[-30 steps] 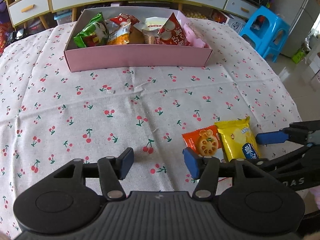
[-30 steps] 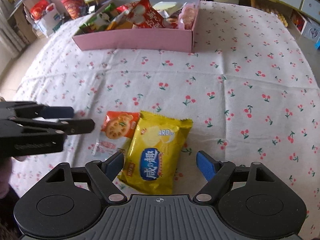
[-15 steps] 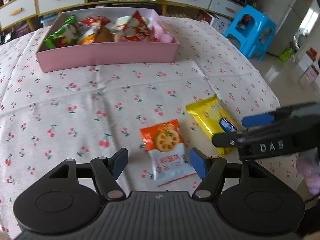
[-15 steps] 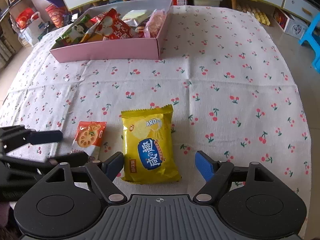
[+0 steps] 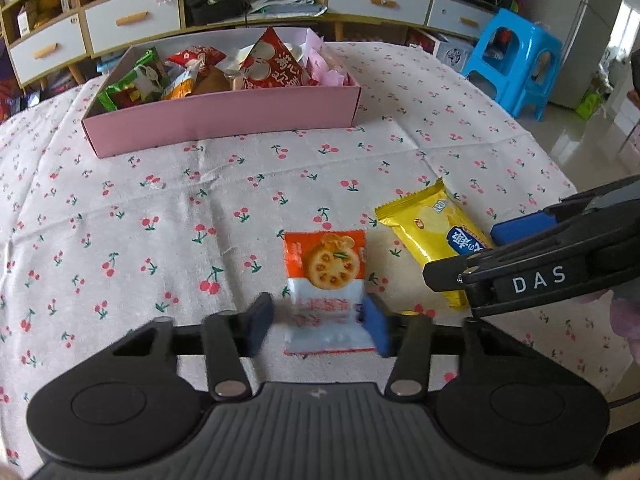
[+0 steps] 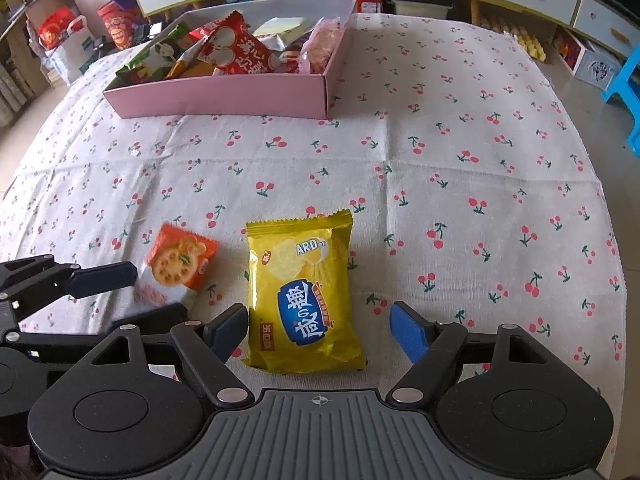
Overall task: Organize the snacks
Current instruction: 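Grasp the orange lotus-cookie packet with left gripper while right grasps yellow chip bag, then carry the cookie packet with left gripper while right carries the chip bag over the box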
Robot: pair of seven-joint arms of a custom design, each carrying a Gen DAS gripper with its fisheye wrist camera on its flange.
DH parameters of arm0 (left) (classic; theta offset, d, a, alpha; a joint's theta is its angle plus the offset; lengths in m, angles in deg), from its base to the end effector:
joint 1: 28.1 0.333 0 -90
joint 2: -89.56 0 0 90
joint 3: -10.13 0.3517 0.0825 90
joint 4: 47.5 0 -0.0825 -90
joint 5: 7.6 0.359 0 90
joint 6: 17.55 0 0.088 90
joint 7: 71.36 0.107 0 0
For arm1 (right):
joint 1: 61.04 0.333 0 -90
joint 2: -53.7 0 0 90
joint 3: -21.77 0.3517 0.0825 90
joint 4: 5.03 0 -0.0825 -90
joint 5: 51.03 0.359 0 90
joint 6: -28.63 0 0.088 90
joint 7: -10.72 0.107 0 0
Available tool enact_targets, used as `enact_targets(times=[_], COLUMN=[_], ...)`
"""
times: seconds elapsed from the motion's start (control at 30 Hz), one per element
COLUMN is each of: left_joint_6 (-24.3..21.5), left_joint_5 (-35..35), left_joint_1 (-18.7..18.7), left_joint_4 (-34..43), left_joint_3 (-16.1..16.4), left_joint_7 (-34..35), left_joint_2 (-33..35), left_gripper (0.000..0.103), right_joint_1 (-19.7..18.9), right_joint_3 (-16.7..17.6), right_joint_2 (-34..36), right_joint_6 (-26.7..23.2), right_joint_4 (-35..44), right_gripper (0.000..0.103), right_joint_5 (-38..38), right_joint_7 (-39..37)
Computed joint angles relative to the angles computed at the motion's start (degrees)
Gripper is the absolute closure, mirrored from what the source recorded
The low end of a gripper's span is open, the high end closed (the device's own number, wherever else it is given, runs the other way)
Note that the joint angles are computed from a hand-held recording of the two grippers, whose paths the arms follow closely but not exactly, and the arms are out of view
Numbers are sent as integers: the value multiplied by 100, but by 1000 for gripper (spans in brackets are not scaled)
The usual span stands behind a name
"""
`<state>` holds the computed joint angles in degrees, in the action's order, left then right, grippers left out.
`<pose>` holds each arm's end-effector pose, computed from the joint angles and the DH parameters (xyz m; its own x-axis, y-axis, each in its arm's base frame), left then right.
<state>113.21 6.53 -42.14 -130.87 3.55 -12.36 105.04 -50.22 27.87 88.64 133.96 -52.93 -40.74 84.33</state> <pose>0.6348 -0.2199 0.6334 0.0607 -0.9946 0.0840 -0.8292 -0.0971 -0.5505 0.7095 0.1966 0.6390 0.5312 -0.8386 -0.1207 -0.7898 -0.4387 -0.4287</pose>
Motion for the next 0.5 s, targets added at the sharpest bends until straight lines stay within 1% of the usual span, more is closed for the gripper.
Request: enact_targets(times=[0.03,0.13,0.2,0.27,0.5], left_joint_6=[7,-19,-20,-40,-8], left_joint_5=[-34,-125,-163,-225,-373], left_joint_1=[18,54,72,93,182], left_joint_4=[1,30,25,42,70], left_joint_3=[-6,-2,5,1,14], left_joint_7=[38,66,51,45,23], left_joint_2=[-2,5,-4,-4,-57], left_gripper=[67,69,70,70,70], right_joint_1=[0,-1,8,15,-17], right_joint_3=[6,20,28,29,46], right_joint_2=[-15,-142,-241,-232,-17], right_joint_6=[36,250,418,420,128], right_joint_4=[-42,-313,-506,-482,-22], right_gripper=[27,36,49,51,53], right_joint_5=[0,1,-16,-23,99], right_joint_7=[-31,-171,-283,-305,-79])
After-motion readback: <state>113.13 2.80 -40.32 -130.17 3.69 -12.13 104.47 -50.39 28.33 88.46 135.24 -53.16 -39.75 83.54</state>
